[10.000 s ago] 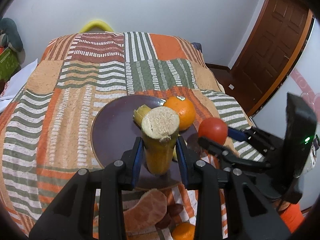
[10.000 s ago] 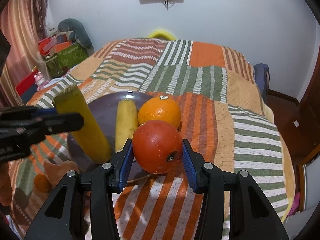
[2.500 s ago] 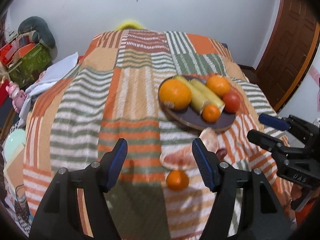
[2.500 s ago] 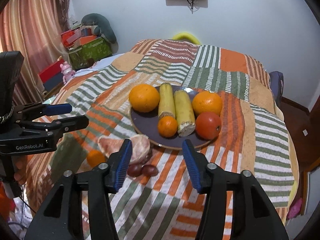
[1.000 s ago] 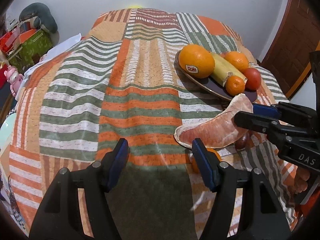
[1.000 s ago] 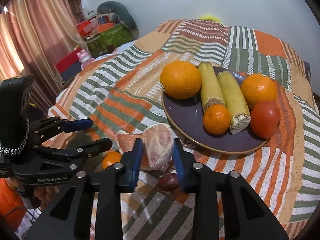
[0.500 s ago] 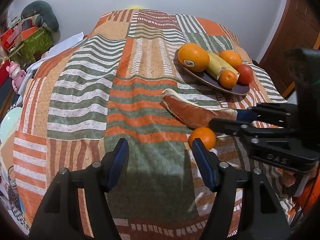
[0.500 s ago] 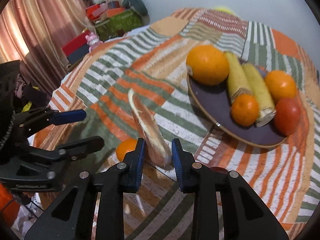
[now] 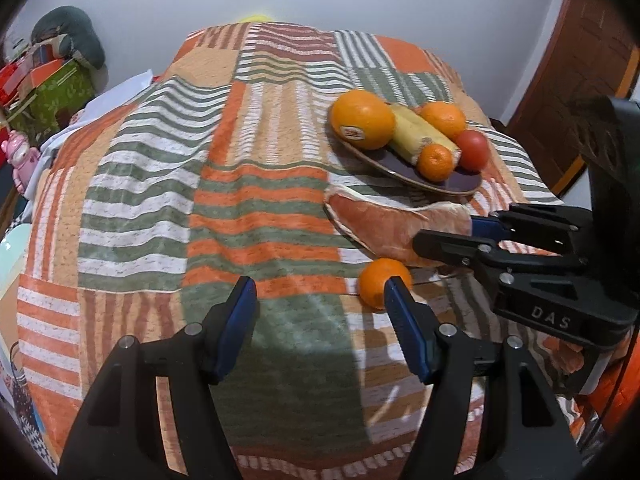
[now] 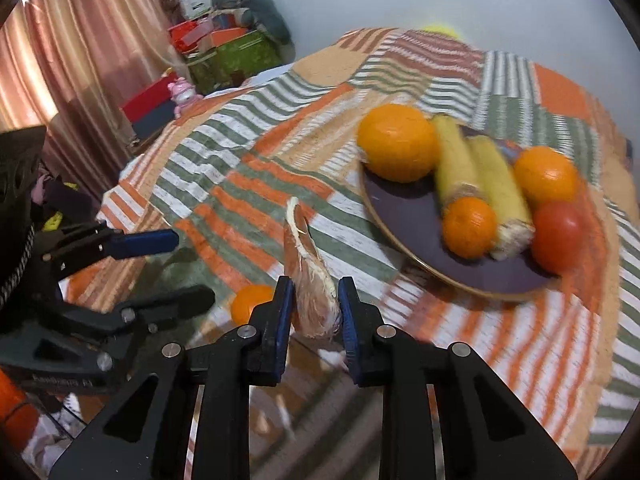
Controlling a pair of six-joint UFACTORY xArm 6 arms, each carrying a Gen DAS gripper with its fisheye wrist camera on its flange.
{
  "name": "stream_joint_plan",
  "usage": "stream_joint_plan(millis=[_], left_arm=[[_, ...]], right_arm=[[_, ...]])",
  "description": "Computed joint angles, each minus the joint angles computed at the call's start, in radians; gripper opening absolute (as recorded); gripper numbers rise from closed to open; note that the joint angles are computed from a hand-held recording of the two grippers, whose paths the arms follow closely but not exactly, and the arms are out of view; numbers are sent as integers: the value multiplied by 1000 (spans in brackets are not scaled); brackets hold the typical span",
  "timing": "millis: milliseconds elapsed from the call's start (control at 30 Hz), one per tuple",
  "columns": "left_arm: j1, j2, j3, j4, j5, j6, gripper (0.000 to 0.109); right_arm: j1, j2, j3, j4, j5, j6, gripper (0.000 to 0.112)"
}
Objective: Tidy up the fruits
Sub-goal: 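Lift the pomelo segment with the right gripper while the left gripper grasps the mandarin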
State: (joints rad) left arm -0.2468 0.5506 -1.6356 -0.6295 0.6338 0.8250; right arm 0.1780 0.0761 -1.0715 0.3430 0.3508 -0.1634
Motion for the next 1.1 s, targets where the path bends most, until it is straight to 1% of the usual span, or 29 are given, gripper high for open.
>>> stream_joint_plan(millis=[67, 200, 300, 367, 467, 533, 567, 633, 833, 1100], left_arm=[[-8, -4, 4, -11, 22, 17, 67], [-25, -9, 16, -16, 42, 39, 66], [-39, 8, 4, 13, 48, 23, 63], [-48, 27, -14, 38, 47, 0, 55], [-54, 54, -43, 53, 53, -25, 48], [-57, 61, -50, 51, 51, -26, 45], [-60, 63, -50, 51, 46, -22, 40], [-60, 68, -56, 41, 51, -10, 34], [-47, 34, -18, 13, 52, 12, 34], [-23, -42, 69, -25, 40, 46, 34]], right_arm=[[-8, -44, 48, -47, -5, 44, 20], [-16, -123, 127, -24, 11, 26, 20], [-10, -168, 173, -69, 19, 50, 20], [-5, -176, 183, -81, 30, 53, 20], [1, -172, 185, -91, 33, 53, 21], [1, -166, 182, -64, 27, 34, 21], [0, -160, 175, -46, 31, 21, 21], [-1, -147, 161, -18, 41, 7, 21], [6, -122, 141, -34, 42, 38, 24], [16, -101, 128, -149, 34, 135, 24]])
